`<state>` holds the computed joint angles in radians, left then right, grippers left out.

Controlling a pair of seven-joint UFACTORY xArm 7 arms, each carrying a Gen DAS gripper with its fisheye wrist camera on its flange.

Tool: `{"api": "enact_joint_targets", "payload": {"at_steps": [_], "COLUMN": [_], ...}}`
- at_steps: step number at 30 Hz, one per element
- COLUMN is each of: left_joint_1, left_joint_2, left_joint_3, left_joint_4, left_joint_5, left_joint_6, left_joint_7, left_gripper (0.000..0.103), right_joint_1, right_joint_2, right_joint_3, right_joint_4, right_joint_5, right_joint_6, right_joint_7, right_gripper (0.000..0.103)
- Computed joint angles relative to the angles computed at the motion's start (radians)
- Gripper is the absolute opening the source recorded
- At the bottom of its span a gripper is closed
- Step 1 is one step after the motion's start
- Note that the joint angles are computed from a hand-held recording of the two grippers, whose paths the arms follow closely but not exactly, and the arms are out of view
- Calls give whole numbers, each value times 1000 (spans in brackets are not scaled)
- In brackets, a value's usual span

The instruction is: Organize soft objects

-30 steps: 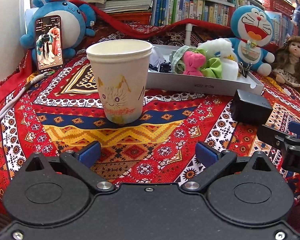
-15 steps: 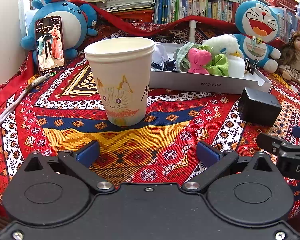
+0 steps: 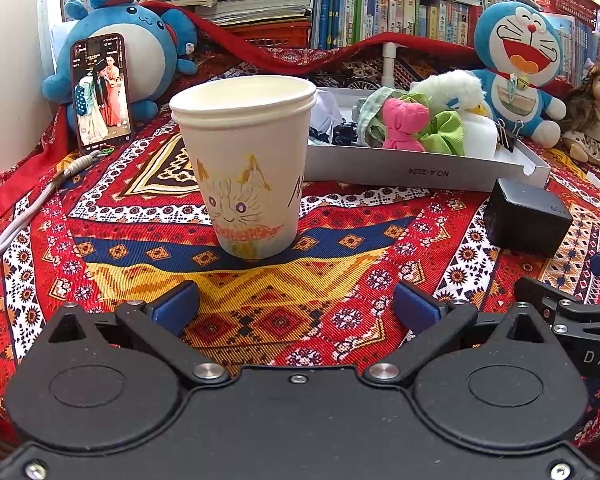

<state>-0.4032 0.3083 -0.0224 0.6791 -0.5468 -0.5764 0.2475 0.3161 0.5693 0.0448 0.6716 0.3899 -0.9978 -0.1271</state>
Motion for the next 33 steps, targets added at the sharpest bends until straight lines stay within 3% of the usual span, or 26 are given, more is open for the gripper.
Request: {"api": "enact_joint_targets", "payload": {"at_steps": [33], "left_joint_1": [-3], "left_joint_2": [4], "left_joint_3": [0], "left_joint_4": [1], "left_joint_5": [-7], "left_joint_6": [-7], "left_joint_7": [4], "left_gripper": [103], "right_joint_1": [-1], "right_joint_2": [-2], "right_joint_3": [-1], "right_joint_4": [-1], "right_joint_5": [-7], "right_joint_6": [7], "right_joint_7": [1], "right_gripper": [103]}}
